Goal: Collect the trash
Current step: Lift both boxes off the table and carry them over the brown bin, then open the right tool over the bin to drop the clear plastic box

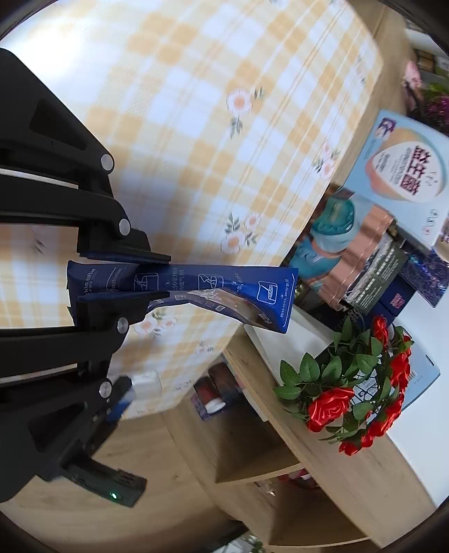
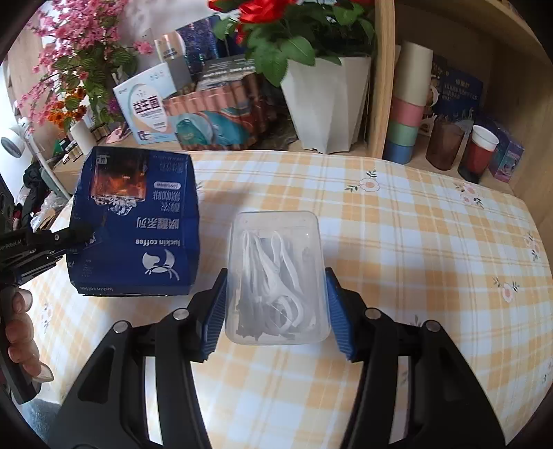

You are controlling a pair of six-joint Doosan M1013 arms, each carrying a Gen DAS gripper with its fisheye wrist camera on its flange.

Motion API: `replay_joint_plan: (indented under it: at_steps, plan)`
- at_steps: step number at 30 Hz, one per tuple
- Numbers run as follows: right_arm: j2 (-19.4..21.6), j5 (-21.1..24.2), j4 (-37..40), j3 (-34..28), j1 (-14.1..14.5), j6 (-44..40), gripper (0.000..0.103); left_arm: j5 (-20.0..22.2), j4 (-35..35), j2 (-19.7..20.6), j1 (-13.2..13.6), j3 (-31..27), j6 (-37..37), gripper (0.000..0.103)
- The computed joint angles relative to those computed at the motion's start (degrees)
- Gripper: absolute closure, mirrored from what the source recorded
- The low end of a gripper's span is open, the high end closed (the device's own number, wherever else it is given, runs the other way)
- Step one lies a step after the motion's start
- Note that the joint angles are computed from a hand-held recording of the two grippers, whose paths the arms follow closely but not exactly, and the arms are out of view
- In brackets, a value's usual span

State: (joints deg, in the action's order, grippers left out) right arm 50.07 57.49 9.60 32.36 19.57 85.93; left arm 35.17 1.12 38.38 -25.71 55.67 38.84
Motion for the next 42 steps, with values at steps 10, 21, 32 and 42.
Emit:
replay_joint_plan:
  at_steps: [10,21,32,42]
  plan:
    - [-7.9,-4.0,-0.1,11.9,1.3,-1.8,0.049,2.4,9.1,-6.8,-2.2,8.0,-2.8,0.09]
    - [-16.1,-9.0,-0.9,23.4,2.3,-1.5,0.049,3.1,14.3,-12.5,-4.7,14.2,-5.5,0.09]
    - [-24.4,-15.3,1.5,36.2,3.3,-0.5,0.049,0.3,18.4,-19.9,-8.1,22.3,-8.3,0.09]
    - [-31.3,-18.8,6.5,49.3,5.2,-3.2,0.049,-2.4,23.8,-27.1,-13.0,31.5,-14.1,0.089]
